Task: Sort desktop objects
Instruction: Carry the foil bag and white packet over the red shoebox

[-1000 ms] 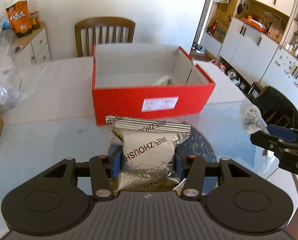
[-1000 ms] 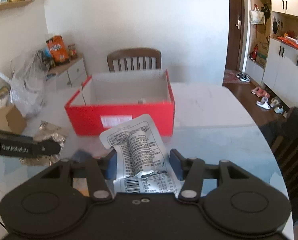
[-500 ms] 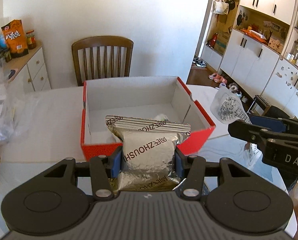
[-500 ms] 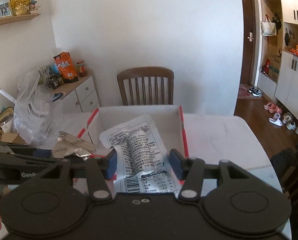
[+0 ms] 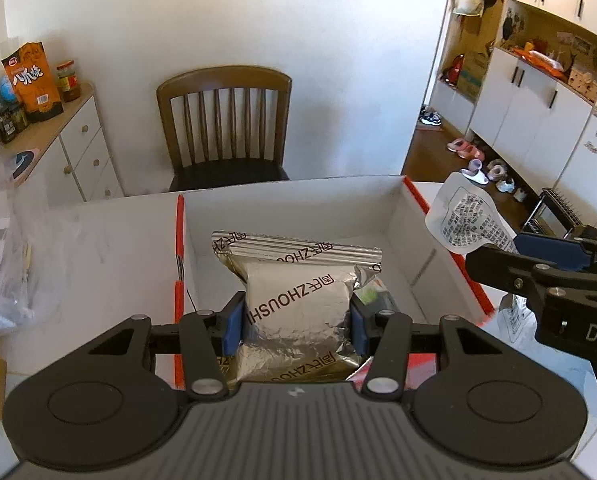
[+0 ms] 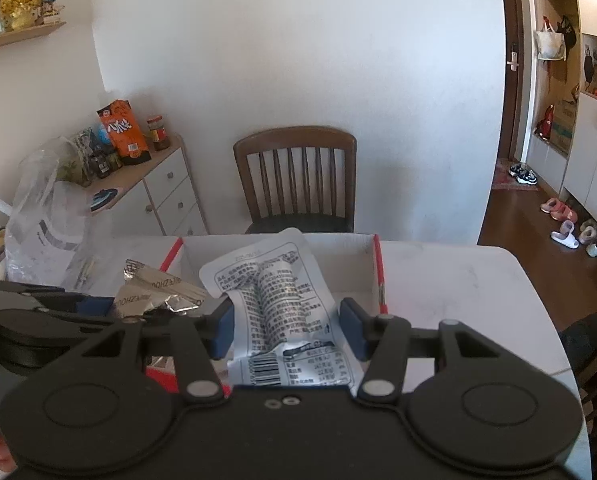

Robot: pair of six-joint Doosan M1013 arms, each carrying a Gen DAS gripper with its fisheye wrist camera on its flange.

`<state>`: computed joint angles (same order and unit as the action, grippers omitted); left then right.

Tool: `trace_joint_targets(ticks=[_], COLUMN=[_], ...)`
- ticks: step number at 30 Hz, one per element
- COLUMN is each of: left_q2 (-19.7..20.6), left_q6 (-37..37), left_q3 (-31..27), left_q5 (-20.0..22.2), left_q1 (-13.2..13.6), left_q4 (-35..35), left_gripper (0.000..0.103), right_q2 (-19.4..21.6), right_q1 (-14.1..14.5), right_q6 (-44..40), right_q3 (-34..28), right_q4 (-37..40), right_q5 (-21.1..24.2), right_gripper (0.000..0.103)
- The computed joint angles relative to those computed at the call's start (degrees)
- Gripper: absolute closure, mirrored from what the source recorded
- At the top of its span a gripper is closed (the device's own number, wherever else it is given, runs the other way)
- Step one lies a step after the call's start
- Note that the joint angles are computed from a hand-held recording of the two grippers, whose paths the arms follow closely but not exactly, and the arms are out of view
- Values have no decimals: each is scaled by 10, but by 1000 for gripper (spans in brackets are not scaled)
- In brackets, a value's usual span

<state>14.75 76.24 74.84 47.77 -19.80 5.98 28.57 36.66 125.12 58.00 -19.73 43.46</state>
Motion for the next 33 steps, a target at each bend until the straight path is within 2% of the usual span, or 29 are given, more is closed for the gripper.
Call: trace_joint_targets(ticks=[9, 33], left_q2=[51, 146], left_q6=[15, 79], left_q3=[-55, -150], left_q5=[50, 160], left_q1=[12, 12], left_q4=[-17, -5], left_gripper=[53, 52], right_q2=[52, 173], right_q1=[-13, -38], right_q6=[-28, -109], right_q3=[-71, -236], right_q4=[27, 107], right_q5=[43, 196], right_gripper=[50, 50])
